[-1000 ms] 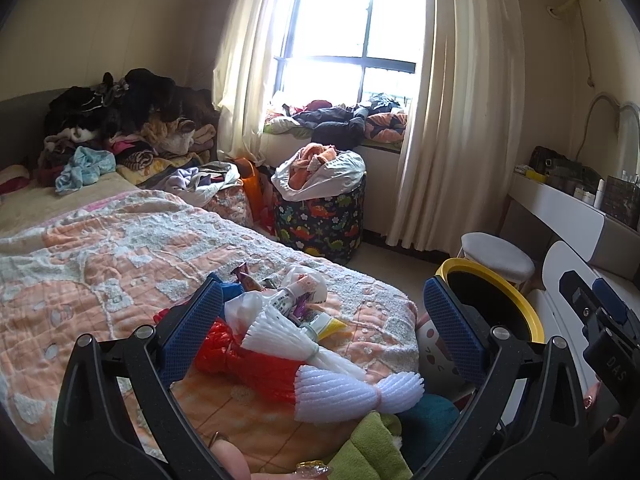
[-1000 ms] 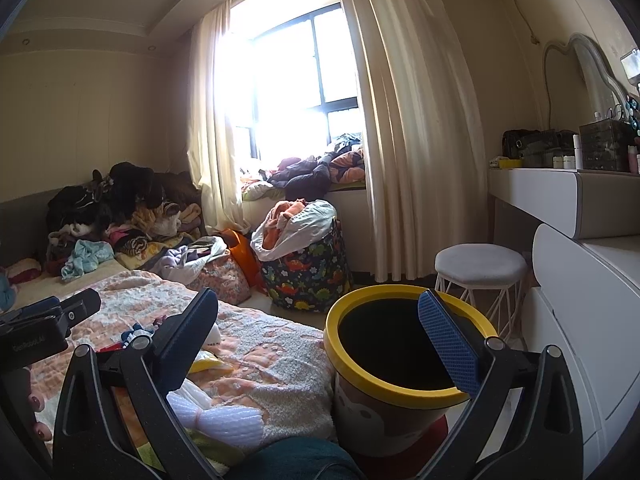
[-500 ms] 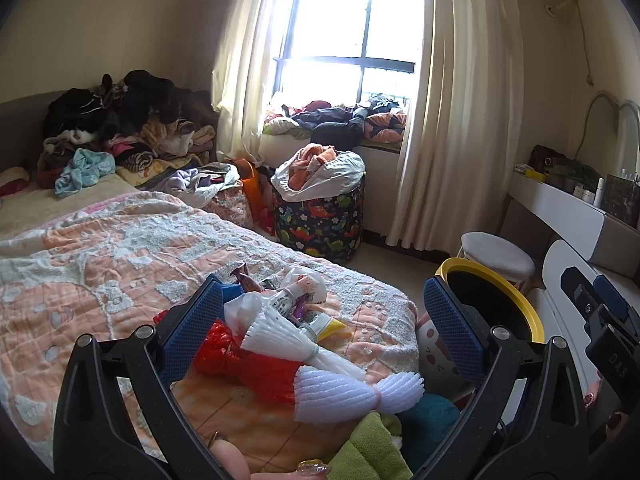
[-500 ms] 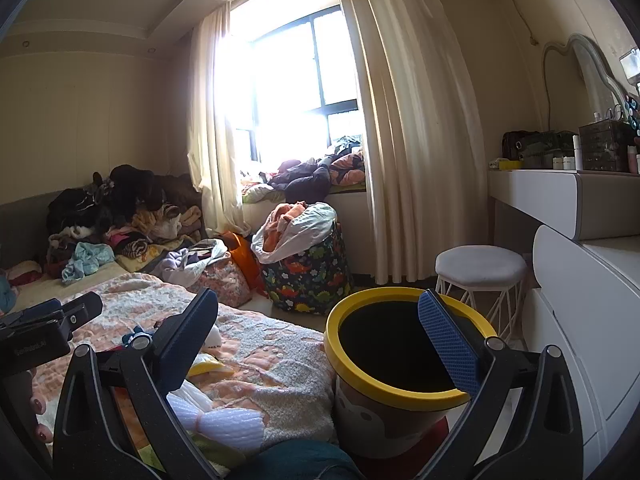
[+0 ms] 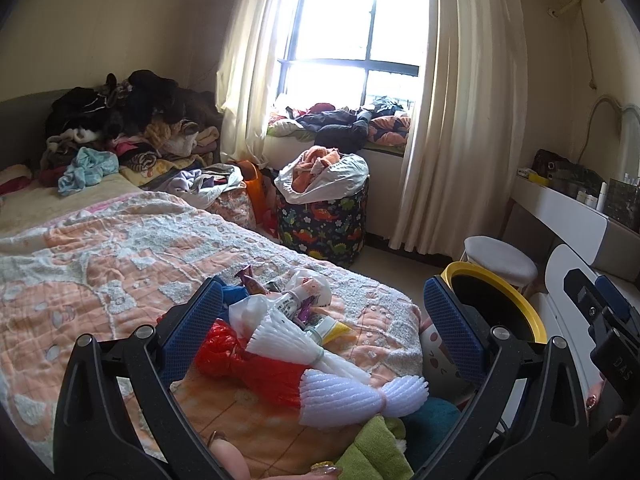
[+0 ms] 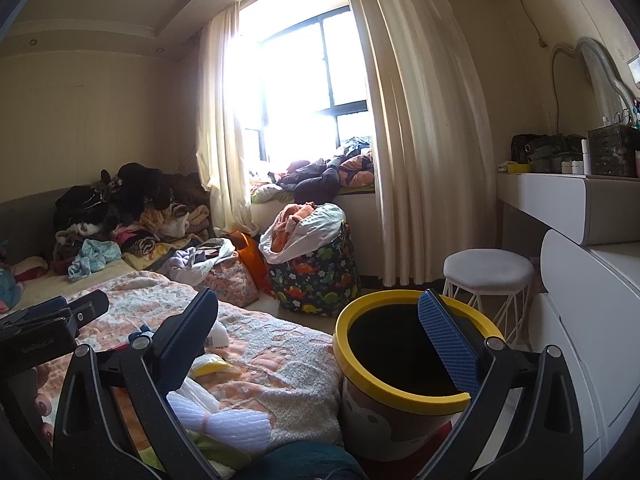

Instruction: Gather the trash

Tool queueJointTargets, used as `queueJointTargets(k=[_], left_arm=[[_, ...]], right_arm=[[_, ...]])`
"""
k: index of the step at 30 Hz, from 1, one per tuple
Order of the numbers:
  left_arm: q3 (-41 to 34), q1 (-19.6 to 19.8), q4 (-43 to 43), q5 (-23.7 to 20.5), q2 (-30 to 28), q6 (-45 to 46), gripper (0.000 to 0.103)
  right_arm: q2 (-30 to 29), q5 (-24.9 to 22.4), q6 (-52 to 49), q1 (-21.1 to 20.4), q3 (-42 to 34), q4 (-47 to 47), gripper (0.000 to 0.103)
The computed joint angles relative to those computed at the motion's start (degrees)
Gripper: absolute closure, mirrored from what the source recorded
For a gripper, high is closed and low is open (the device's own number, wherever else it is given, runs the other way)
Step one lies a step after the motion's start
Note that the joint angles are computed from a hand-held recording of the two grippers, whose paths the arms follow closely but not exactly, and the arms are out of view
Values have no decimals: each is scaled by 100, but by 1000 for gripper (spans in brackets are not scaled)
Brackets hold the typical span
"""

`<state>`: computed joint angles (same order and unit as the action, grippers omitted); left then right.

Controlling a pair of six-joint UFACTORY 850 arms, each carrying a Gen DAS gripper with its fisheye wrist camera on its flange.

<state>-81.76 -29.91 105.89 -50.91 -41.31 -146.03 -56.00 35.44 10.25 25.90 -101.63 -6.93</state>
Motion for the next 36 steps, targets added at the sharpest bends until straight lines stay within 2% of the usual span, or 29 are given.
queueJointTargets(k=[11, 23, 26, 31, 36], left_arm=[[246, 162, -78, 4, 173, -284, 10], [901, 453, 64, -101, 519, -984, 10], [1123, 548, 271, -42, 629, -1241, 10], [1502, 758, 1378, 213, 749, -1899, 10], [1298, 1029, 2164, 1104, 566, -2166, 10]], right_arm=[[-181, -215, 843, 5, -362, -1370, 6], [-563, -560, 2550, 234, -1125, -4231, 6], [-754, -659, 3452, 280, -1499, -5378, 6], [-1232, -739, 5512, 337, -2355, -7797, 6], [-1858, -678, 7480, 404, -3407, -10225, 6]])
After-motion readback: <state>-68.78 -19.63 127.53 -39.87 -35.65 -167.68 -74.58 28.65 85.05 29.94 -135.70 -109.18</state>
